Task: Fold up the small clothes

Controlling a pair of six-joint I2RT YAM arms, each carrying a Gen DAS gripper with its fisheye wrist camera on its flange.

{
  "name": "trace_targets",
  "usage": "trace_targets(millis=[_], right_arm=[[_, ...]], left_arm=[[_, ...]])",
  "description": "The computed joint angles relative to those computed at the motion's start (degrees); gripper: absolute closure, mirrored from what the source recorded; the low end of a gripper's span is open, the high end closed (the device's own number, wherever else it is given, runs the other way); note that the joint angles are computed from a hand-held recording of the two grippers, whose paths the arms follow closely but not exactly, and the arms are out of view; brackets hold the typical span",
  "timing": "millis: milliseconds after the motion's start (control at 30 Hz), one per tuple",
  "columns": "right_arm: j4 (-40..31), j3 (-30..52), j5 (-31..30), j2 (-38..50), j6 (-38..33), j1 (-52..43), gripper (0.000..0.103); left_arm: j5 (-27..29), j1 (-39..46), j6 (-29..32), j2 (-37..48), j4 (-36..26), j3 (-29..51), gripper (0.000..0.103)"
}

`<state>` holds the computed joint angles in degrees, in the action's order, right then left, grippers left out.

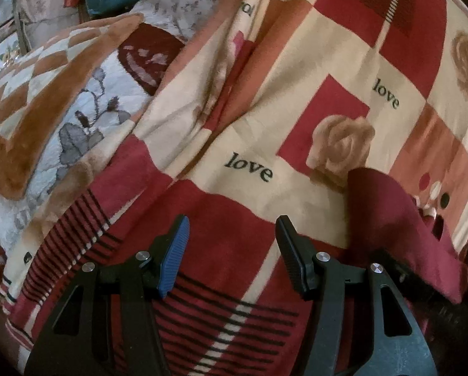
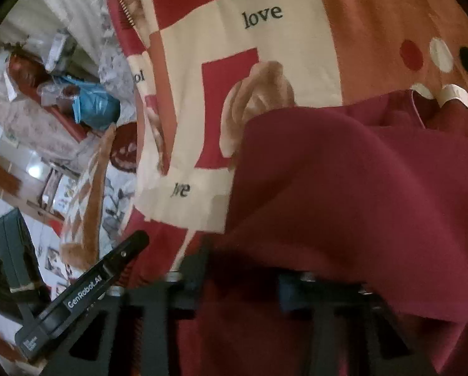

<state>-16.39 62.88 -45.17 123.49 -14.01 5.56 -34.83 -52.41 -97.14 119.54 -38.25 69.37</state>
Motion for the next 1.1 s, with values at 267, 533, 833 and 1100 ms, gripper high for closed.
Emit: trace_targets(millis=[267,533,833,1100], right_arm=[[-0.6,-8.3,3.1,-4.3,-10.9,2.3,0.096],[-8.0,-0.3,2.6,-11.1,-16.8,-9.1,0.092],[-4.0,17.5,16.8,6.0,-20.9,6.8,0.044],[-1.8,21.8,22.4,11.8,-22.7,11.7,0.093]], left_arm=[[-1.0,-0.6,4.5,1.9,2.1,2.9,0.046],[0.4,-1.6,14.0,4.7,9.4,6.4,0.046],[7.4,0.6,15.1,12.4,3.8,13.2,0.046],[7.1,0.8,16.3,13.7,2.5,14.8,0.046]])
